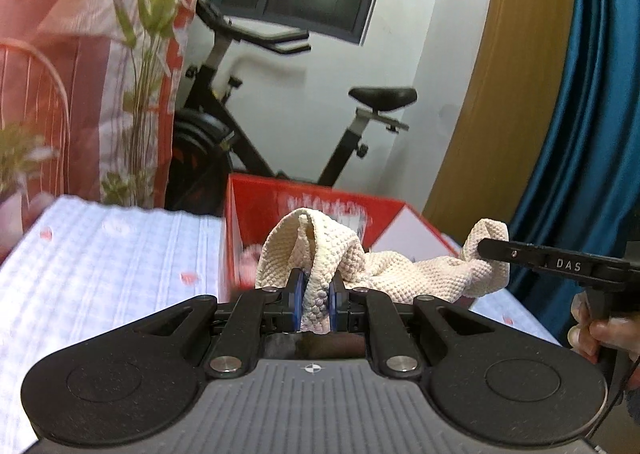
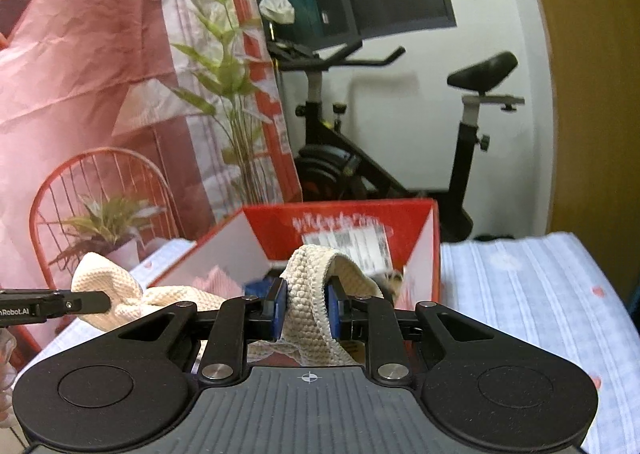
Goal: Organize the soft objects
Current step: 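Lift the beige knitted towel with both grippers over the red box, then lower the towel into the red box and open both grippers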
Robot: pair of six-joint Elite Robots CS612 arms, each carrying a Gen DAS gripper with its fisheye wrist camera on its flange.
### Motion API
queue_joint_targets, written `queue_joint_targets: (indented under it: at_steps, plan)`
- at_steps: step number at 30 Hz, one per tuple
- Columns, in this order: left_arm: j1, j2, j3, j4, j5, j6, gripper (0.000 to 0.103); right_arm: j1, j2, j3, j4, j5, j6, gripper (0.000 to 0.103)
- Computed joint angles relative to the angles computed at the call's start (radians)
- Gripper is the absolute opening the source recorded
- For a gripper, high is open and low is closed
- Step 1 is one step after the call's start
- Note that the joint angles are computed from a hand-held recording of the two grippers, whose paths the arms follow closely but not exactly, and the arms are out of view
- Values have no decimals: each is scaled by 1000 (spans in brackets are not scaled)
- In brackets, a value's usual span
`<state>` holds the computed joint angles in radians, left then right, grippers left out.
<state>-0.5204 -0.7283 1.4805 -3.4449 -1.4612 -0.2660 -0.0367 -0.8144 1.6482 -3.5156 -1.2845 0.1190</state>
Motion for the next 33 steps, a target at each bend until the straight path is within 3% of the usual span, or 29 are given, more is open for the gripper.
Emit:
queue_joint_targets:
  at_steps: [6,11,15,18,28,33]
  plan:
    - [-1,35,-106,72,34,49,13,6,29,-81,13,-49,-19,19]
    - [2,74,-206,174,39,74,13,20,72,-170,65,-116,-91,19]
    - [10,105,-278,263,25,19,13,23,101,-230,118,-131,-100,19]
    - [10,124,-315,297,28,25,13,27,122,-269,150,-149,-122,19]
    - [6,160,-387,388,41,72,13,34,173,-345,209,-190,-122,18]
    - [1,155,-367,425,23,87,13,39,177,-354,275,-166,-161,18]
